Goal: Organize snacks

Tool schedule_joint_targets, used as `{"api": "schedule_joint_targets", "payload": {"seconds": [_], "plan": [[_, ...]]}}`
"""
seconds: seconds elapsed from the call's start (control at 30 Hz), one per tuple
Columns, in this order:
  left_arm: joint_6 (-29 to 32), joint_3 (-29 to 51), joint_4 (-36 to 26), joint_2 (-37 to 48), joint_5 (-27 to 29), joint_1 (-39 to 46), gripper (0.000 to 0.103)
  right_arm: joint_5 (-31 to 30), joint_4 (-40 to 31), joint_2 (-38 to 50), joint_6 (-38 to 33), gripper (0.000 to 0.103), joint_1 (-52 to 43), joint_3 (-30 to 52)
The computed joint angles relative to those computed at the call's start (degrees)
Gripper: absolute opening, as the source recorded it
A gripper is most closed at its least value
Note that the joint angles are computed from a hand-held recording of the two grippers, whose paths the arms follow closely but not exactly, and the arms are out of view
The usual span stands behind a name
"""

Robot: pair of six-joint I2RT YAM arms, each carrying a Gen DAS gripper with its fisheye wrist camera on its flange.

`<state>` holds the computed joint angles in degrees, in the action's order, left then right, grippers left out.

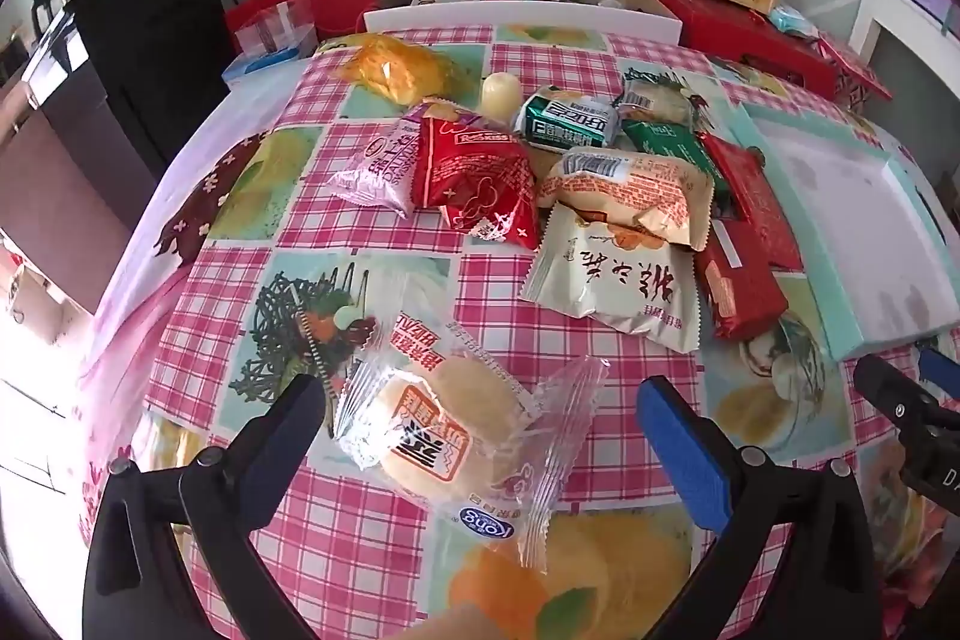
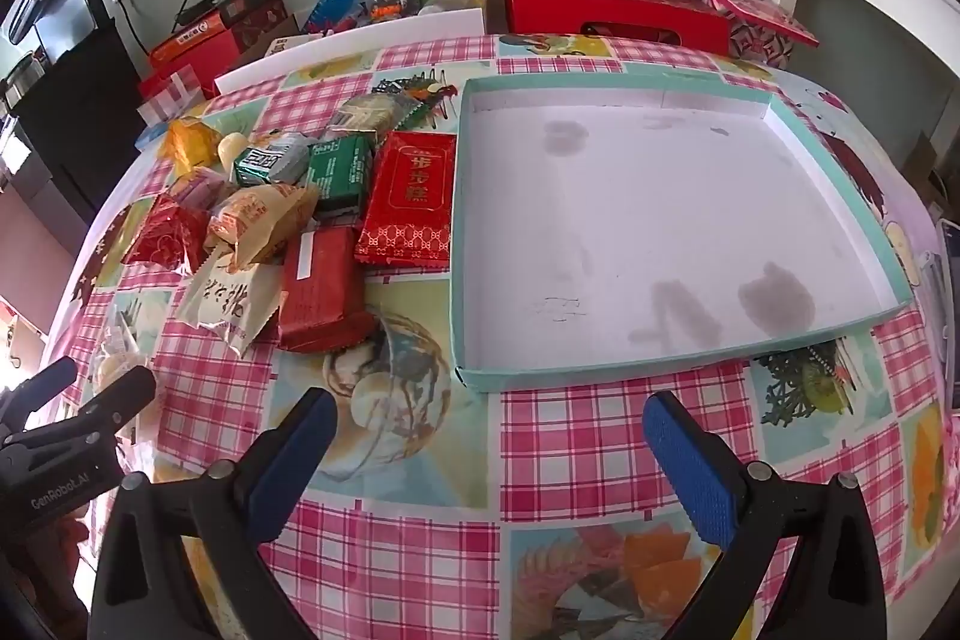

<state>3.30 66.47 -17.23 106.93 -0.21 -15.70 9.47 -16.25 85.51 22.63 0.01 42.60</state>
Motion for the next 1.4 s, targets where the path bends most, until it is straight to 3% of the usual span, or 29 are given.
{"api": "schedule_joint_targets", "payload": {"seconds": [1.4], "plan": [[0.62, -0.35, 1.24, -0.01, 1.41, 0.61, 0.103, 0.02, 0.56, 0.03, 0.03, 0.103, 0.19, -0.23]]}}
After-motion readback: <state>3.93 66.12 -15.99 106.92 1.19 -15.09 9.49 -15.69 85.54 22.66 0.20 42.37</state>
